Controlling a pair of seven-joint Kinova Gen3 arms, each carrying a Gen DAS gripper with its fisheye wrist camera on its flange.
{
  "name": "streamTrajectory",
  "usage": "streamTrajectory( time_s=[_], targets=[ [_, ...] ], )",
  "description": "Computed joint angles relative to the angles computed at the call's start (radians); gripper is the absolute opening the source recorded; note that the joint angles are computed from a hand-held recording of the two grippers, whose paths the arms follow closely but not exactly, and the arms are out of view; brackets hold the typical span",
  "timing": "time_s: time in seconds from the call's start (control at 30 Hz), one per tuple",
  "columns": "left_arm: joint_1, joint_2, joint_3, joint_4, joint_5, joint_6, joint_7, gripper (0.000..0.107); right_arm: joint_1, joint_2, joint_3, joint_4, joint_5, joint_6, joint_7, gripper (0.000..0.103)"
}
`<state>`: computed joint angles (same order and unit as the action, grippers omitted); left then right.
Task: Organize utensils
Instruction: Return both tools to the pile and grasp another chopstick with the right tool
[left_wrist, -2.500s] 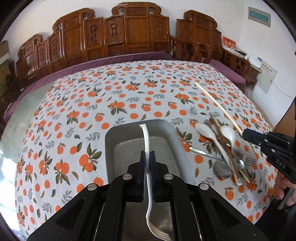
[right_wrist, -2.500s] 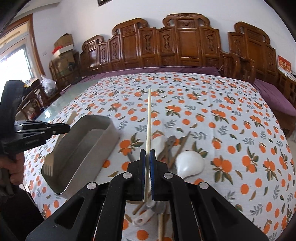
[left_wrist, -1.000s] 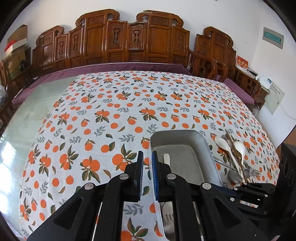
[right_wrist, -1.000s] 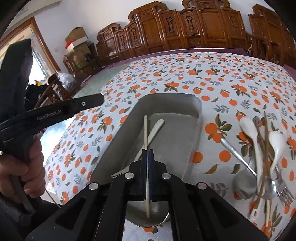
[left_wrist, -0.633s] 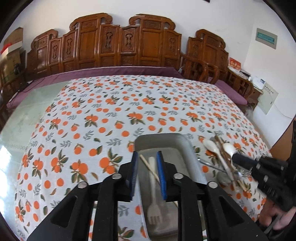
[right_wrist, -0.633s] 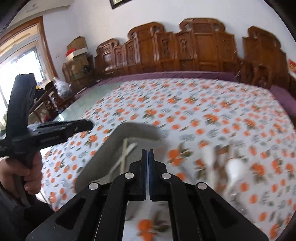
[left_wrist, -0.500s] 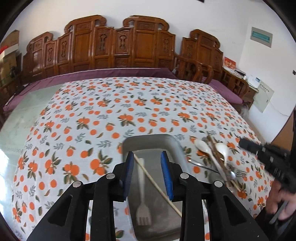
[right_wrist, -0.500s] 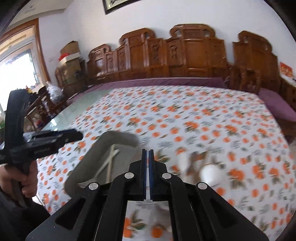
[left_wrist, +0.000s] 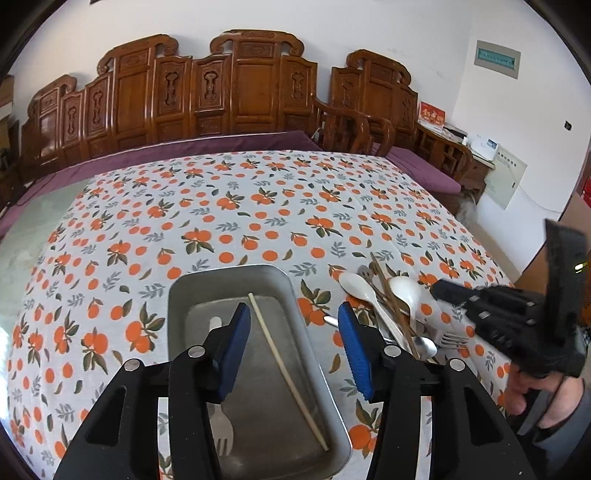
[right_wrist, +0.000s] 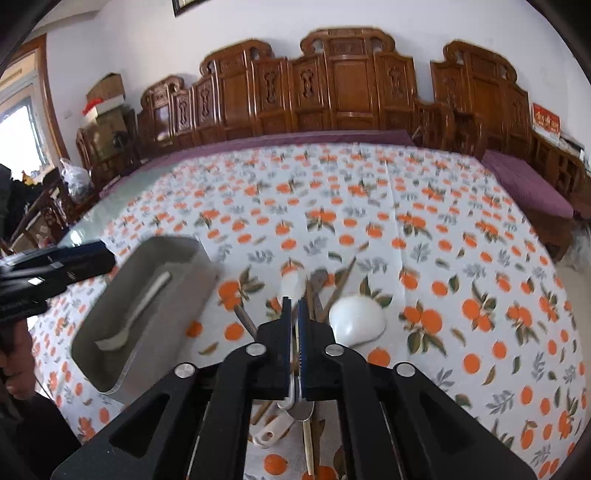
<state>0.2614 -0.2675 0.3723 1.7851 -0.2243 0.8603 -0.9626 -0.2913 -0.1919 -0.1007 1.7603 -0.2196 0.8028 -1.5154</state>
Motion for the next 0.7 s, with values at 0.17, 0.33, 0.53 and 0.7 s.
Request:
streamTrajectory(
  time_s=[0.17,0.33,0.53,0.7],
  targets=[
    [0.006,0.015,0.018,-0.001,-0.016,0.006,0.016,0.047,-0.002,0.055,-0.012,0.006,0.012,0.011,-0.021,0.019],
    [0.022,0.025,0.026,-0.004,-0.033,0.011,0.031,0.047,-0.004,0.101,-0.029,-0.003,0.062,0.039,-0.071,0.020],
    [0.039,0.032,0.031,-0.008,-0.047,0.013,0.043,0.047,0.000,0.123,-0.017,-0.004,0.027,0.060,-0.056,0.019],
    [0.053,0.043,0.044,-0.011,-0.068,0.016,0.063,0.047,0.008,0.110,-0.005,-0.005,0.008,0.062,-0.042,0.007]
  ],
)
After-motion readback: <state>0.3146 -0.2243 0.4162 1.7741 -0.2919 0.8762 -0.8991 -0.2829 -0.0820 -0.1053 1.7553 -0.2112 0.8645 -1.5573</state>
